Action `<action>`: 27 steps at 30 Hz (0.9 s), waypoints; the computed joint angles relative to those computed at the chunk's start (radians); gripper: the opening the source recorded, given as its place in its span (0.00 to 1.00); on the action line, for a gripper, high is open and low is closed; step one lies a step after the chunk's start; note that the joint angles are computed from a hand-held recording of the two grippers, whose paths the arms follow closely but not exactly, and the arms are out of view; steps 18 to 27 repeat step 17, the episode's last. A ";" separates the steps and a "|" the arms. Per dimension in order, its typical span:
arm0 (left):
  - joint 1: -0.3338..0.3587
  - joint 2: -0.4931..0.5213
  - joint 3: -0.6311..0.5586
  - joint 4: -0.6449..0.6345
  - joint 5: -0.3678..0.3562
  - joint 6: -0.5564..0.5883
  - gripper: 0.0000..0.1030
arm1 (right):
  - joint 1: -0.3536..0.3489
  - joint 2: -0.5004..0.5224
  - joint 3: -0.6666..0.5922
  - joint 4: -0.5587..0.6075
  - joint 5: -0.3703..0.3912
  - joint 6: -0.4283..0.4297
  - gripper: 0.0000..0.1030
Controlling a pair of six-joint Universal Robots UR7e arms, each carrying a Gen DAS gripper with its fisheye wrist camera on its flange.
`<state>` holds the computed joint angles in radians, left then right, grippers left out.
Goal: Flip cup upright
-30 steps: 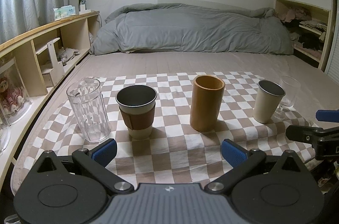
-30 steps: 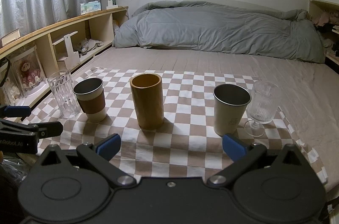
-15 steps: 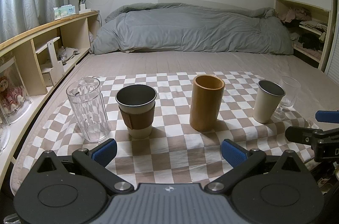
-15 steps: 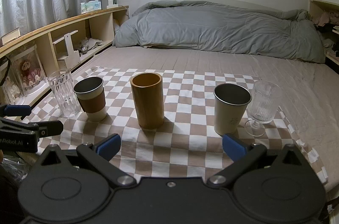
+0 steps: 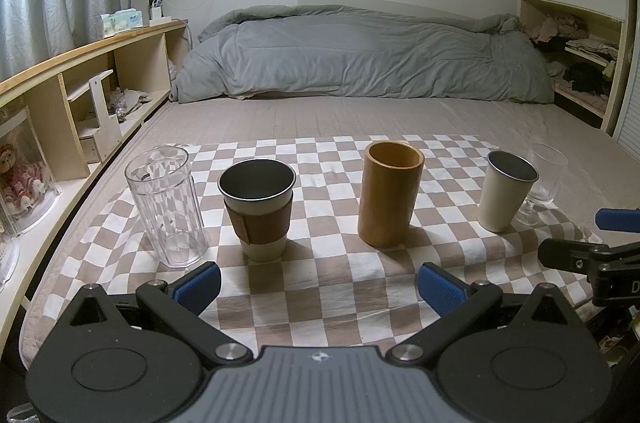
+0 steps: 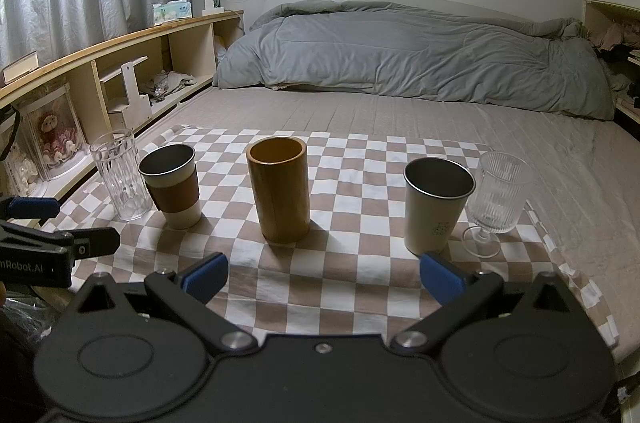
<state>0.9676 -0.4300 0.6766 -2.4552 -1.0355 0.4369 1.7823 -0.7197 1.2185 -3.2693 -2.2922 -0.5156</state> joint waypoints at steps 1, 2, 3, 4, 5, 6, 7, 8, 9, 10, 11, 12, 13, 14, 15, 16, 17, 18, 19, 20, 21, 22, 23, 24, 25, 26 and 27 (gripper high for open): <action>0.000 0.000 0.001 -0.002 0.001 0.000 1.00 | 0.000 0.000 0.000 0.000 0.000 0.000 1.00; 0.000 0.000 0.001 -0.002 0.001 0.000 1.00 | 0.000 0.000 0.000 0.000 0.000 0.000 1.00; 0.000 0.000 0.001 -0.001 0.000 0.000 1.00 | 0.000 0.000 0.000 0.000 0.000 0.000 1.00; 0.000 0.000 0.001 -0.001 0.000 0.000 1.00 | 0.000 0.000 0.000 0.000 0.000 0.000 1.00; 0.000 0.000 0.002 -0.001 0.001 -0.001 1.00 | 0.000 0.000 0.000 0.000 0.000 0.000 1.00; 0.000 0.000 0.001 -0.001 0.001 0.000 1.00 | 0.000 0.000 0.000 0.000 0.000 0.000 1.00; 0.000 0.000 0.001 -0.001 0.001 0.000 1.00 | 0.000 0.000 0.000 0.000 0.000 0.000 1.00; 0.000 0.000 0.000 0.000 0.000 0.000 1.00 | 0.000 0.000 0.000 0.000 0.000 0.000 1.00; 0.000 0.000 0.000 0.000 0.000 0.000 1.00 | 0.000 0.000 0.000 0.000 -0.001 0.000 1.00; 0.001 0.000 0.000 0.000 -0.001 -0.001 1.00 | 0.000 0.000 0.000 0.001 0.000 0.000 1.00; 0.001 0.000 0.000 0.001 -0.003 -0.002 1.00 | 0.000 0.000 0.000 0.001 0.000 0.000 1.00; 0.001 -0.002 0.003 0.000 -0.005 -0.003 1.00 | 0.000 0.000 -0.001 0.000 -0.001 -0.001 1.00; 0.000 -0.003 0.006 -0.003 -0.004 -0.005 1.00 | 0.000 0.000 -0.001 0.000 -0.001 -0.001 1.00; 0.000 -0.003 0.005 -0.003 -0.003 -0.005 1.00 | 0.000 0.000 0.000 -0.001 0.000 -0.001 1.00; 0.000 -0.003 0.004 -0.003 -0.003 -0.005 1.00 | 0.000 0.000 -0.001 0.001 0.000 0.000 1.00; 0.000 -0.003 0.004 -0.003 -0.003 -0.005 1.00 | 0.000 0.000 -0.001 0.001 0.000 0.000 1.00; 0.000 -0.002 0.004 -0.002 -0.002 -0.004 1.00 | 0.000 0.000 -0.001 0.001 -0.001 0.000 1.00; 0.000 -0.002 0.004 -0.002 -0.002 -0.004 1.00 | 0.000 0.000 -0.001 0.001 -0.001 0.000 1.00; 0.000 -0.002 0.004 -0.002 -0.002 -0.004 1.00 | 0.000 0.000 -0.001 0.001 -0.001 0.000 1.00; 0.000 -0.002 0.004 -0.002 -0.002 -0.004 1.00 | 0.000 0.000 -0.001 0.001 -0.001 0.000 1.00; 0.000 -0.002 0.004 -0.002 -0.002 -0.004 1.00 | 0.000 0.000 -0.001 0.001 -0.001 0.000 1.00; 0.000 -0.002 0.004 -0.002 -0.002 -0.004 1.00 | 0.000 0.000 -0.001 0.001 -0.001 0.000 1.00; 0.000 -0.002 0.004 -0.002 -0.002 -0.004 1.00 | 0.000 0.000 -0.001 0.001 -0.001 0.000 1.00; 0.000 -0.002 0.004 -0.002 -0.002 -0.004 1.00 | 0.000 0.000 -0.001 0.001 -0.001 0.000 1.00; 0.000 -0.002 0.004 -0.002 -0.002 -0.004 1.00 | 0.000 0.000 -0.001 0.001 -0.001 0.000 1.00; 0.000 -0.002 0.004 -0.002 -0.002 -0.004 1.00 | 0.000 0.000 -0.001 0.001 -0.001 0.000 1.00; 0.000 -0.002 0.004 -0.002 -0.002 -0.004 1.00 | 0.000 0.000 -0.001 0.001 -0.001 0.000 1.00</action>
